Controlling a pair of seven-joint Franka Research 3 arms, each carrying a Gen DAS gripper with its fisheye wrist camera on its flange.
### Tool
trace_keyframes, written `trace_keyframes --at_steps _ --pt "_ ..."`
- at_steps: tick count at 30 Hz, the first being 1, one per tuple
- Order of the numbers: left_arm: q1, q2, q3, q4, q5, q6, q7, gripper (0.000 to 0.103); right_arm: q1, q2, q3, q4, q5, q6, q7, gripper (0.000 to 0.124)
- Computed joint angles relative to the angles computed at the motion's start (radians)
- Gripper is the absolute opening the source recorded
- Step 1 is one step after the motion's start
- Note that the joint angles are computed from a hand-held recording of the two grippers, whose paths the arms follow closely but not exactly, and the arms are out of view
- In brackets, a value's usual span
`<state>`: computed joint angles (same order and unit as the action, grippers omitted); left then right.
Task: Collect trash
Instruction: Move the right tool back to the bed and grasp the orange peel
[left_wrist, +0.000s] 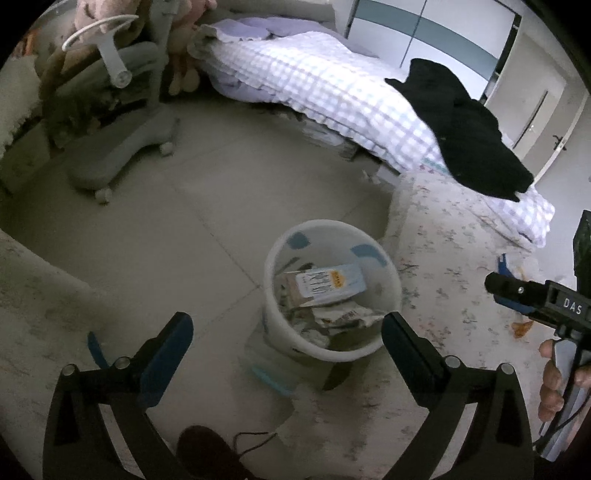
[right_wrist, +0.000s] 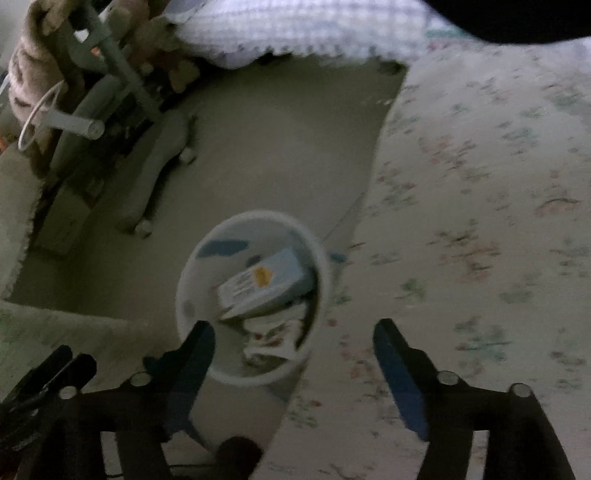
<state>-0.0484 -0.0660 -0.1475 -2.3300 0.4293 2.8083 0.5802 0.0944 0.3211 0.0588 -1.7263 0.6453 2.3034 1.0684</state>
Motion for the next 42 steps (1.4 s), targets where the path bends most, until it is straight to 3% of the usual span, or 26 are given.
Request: trace_keyframes --at_steps 14,20,31,35,38,42 --pt "-0.090 0.104 -0.040 0.153 -0.042 0.003 0.076 0.103 -0.084 -0.105 -0.078 -0.089 -0.036 0.073 -0.012 0.085" --pt "-0.126 0.178 -0.057 0.236 -0.130 0.010 0.172 0.103 -0.124 -0.129 -0.115 -0.120 -0.090 0.133 -0.009 0.085" --pt "-0.205 0.297 -0.028 0.395 -0.008 -0.024 0.111 0.103 -0.214 -0.056 -0.153 -0.068 -0.125 0.190 0.067 0.086" --pt "-0.212 0.346 -0.030 0.451 -0.014 -0.053 0.117 0.103 -0.242 0.012 -0.160 -0.008 -0.153 0.163 0.118 0.086" --pt "-0.217 0.382 -0.031 0.489 -0.022 -0.067 0.130 0.103 -0.263 0.071 -0.153 0.058 -0.161 0.083 0.156 0.086" --pt "-0.237 0.411 -0.018 0.524 -0.006 -0.073 0.119 0.103 -0.284 0.108 -0.126 0.088 -0.129 0.050 0.135 0.085"
